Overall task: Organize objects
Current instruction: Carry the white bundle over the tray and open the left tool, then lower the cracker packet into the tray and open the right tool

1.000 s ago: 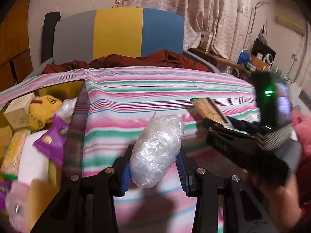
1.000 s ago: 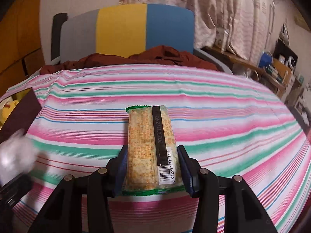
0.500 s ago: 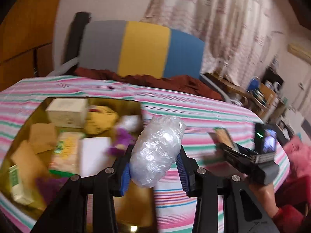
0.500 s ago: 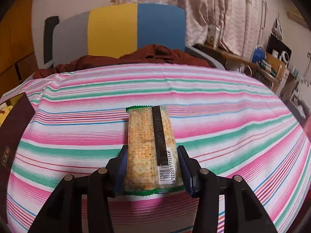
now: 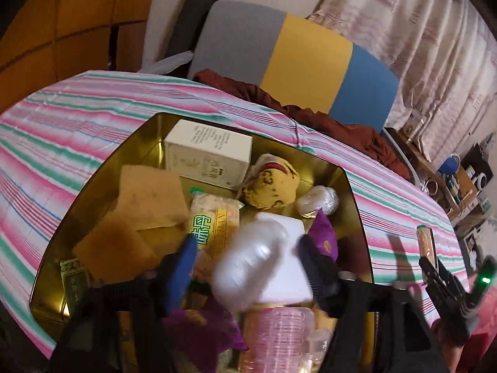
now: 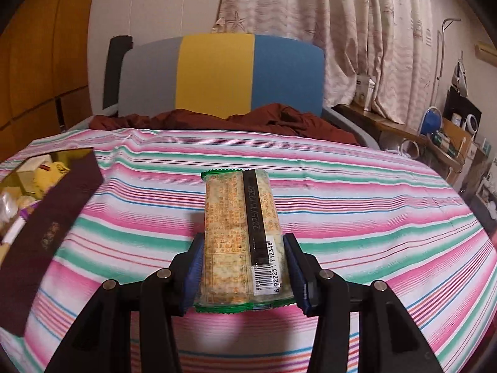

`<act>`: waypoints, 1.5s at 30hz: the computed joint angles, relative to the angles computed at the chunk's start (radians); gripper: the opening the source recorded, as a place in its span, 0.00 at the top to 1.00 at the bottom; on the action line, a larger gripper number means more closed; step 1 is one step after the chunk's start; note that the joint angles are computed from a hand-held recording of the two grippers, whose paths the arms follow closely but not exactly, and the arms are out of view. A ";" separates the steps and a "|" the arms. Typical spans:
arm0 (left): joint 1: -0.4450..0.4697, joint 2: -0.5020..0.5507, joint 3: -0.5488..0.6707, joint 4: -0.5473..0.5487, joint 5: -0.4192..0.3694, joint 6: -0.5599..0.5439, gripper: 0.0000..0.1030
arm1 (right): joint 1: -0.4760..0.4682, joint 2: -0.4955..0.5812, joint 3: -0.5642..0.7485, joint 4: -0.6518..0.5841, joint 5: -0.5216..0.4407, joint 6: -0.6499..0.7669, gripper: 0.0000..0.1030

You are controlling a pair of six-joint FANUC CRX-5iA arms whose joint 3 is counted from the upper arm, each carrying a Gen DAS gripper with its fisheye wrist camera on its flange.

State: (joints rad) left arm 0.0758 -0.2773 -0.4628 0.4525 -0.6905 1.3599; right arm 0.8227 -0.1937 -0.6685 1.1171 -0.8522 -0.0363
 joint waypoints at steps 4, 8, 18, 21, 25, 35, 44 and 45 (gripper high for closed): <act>0.016 -0.034 -0.034 0.031 0.010 -0.032 0.19 | 0.027 -0.012 0.009 -0.035 0.034 -0.025 0.52; 0.027 -0.079 -0.070 0.034 0.020 -0.056 0.12 | 0.051 -0.008 0.043 -0.084 0.087 -0.007 0.52; 0.068 -0.198 -0.165 0.086 0.041 -0.148 0.02 | 0.100 0.096 0.261 -0.291 0.242 0.346 0.52; 0.081 -0.210 -0.173 0.087 0.029 -0.157 0.01 | 0.108 0.163 0.381 -0.489 0.259 0.601 0.52; 0.106 -0.221 -0.181 0.094 0.004 -0.163 0.01 | 0.115 0.273 0.559 -0.659 0.189 0.915 0.52; 0.163 -0.260 -0.187 0.070 -0.053 -0.172 0.00 | 0.084 0.536 1.001 -0.983 -0.066 1.494 0.51; 0.194 -0.274 -0.201 0.099 -0.083 -0.187 0.00 | 0.081 0.507 0.932 -0.883 -0.016 1.314 0.49; 0.194 -0.277 -0.201 0.104 -0.085 -0.187 0.00 | 0.083 0.490 0.901 -0.850 -0.007 1.255 0.49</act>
State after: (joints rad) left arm 0.2694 -0.5538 -0.6641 0.5567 -0.7751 1.1730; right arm 0.9060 0.2966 0.2330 0.2669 -0.8589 1.2185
